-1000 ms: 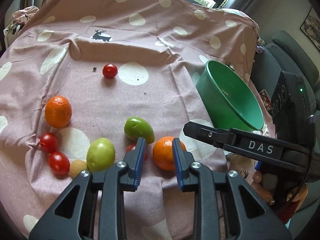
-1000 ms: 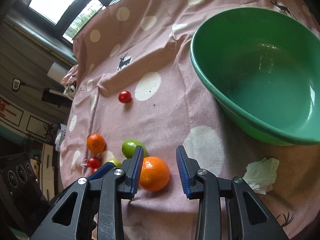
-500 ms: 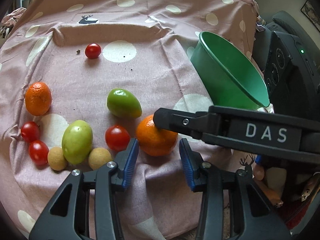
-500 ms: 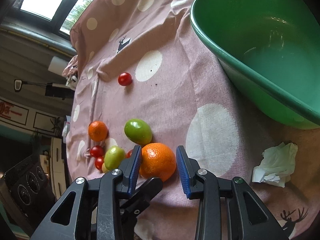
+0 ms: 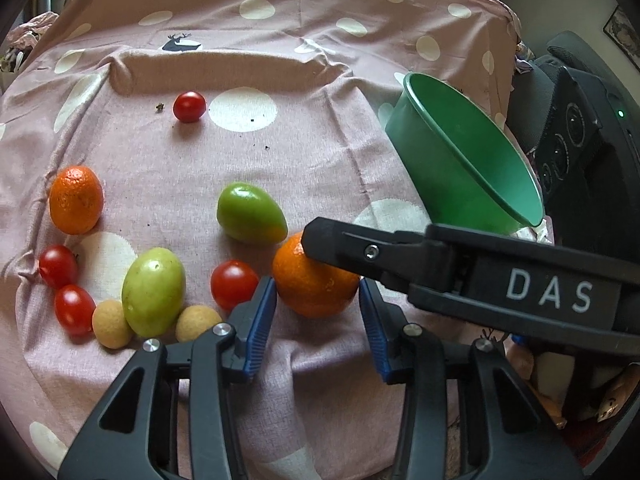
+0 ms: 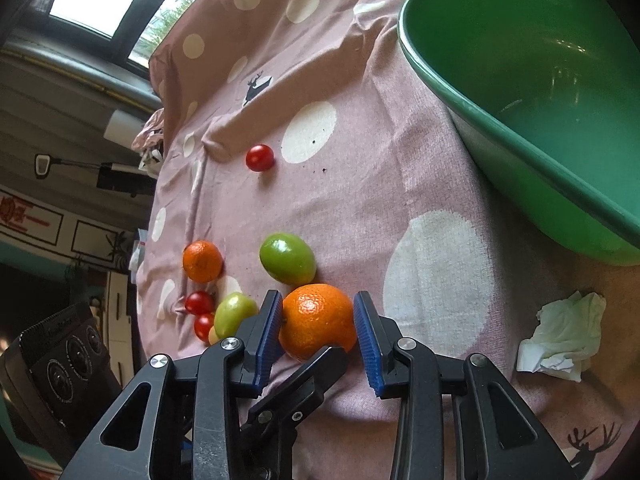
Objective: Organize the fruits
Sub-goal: 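Close the right tool on the orange tangerine, then lift the tangerine with the right tool and carry it over the green bowl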
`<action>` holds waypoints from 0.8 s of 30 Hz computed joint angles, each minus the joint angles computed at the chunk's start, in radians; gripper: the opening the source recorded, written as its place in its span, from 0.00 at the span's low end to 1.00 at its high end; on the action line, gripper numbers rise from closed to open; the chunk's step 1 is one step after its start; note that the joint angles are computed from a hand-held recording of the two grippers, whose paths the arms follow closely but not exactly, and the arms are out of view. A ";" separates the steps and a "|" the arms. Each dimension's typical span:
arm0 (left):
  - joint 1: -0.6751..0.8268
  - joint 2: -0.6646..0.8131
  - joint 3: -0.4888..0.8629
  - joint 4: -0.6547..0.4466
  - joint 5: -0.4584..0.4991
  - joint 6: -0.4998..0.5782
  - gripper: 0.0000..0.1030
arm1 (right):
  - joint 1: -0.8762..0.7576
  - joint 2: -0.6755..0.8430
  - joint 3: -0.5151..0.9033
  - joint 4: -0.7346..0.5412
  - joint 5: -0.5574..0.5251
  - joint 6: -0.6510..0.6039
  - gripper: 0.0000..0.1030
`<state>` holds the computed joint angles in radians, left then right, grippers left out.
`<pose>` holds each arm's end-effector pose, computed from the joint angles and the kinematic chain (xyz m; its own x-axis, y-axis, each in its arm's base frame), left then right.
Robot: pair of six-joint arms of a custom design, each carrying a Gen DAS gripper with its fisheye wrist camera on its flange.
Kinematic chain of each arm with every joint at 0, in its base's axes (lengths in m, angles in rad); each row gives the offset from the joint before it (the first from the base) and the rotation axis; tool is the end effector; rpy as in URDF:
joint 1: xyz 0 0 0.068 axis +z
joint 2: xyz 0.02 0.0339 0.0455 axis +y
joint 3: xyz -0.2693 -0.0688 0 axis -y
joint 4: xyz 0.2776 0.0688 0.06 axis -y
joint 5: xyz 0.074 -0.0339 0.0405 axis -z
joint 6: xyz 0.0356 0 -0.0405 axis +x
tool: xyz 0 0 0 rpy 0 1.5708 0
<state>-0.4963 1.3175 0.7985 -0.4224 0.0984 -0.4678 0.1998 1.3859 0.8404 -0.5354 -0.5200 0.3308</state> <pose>0.2514 -0.1401 0.2002 -0.8711 -0.0386 -0.4896 0.1478 0.9301 -0.3363 0.2790 0.0746 0.1929 -0.9483 0.0956 -0.3026 -0.0987 0.8174 0.5675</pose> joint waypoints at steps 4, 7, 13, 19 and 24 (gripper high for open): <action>0.000 -0.041 -0.005 0.007 -0.014 -0.004 0.41 | 0.004 -0.048 -0.014 0.024 0.004 0.001 0.38; -0.018 -0.073 0.009 0.001 -0.054 -0.001 0.41 | 0.009 -0.088 -0.018 0.040 0.011 0.012 0.38; -0.032 -0.072 0.097 -0.011 -0.080 0.045 0.41 | 0.002 -0.186 -0.006 0.061 0.045 0.033 0.38; -0.009 -0.025 0.222 -0.030 -0.058 0.098 0.41 | -0.040 -0.165 0.102 0.019 0.027 0.019 0.38; 0.010 0.025 0.314 -0.033 -0.057 0.111 0.41 | -0.036 -0.120 0.219 -0.021 0.052 -0.029 0.38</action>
<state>-0.4861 1.3422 1.1129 -0.4556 0.0419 -0.3572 0.1640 1.2656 1.0598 -0.5563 -0.4685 0.3019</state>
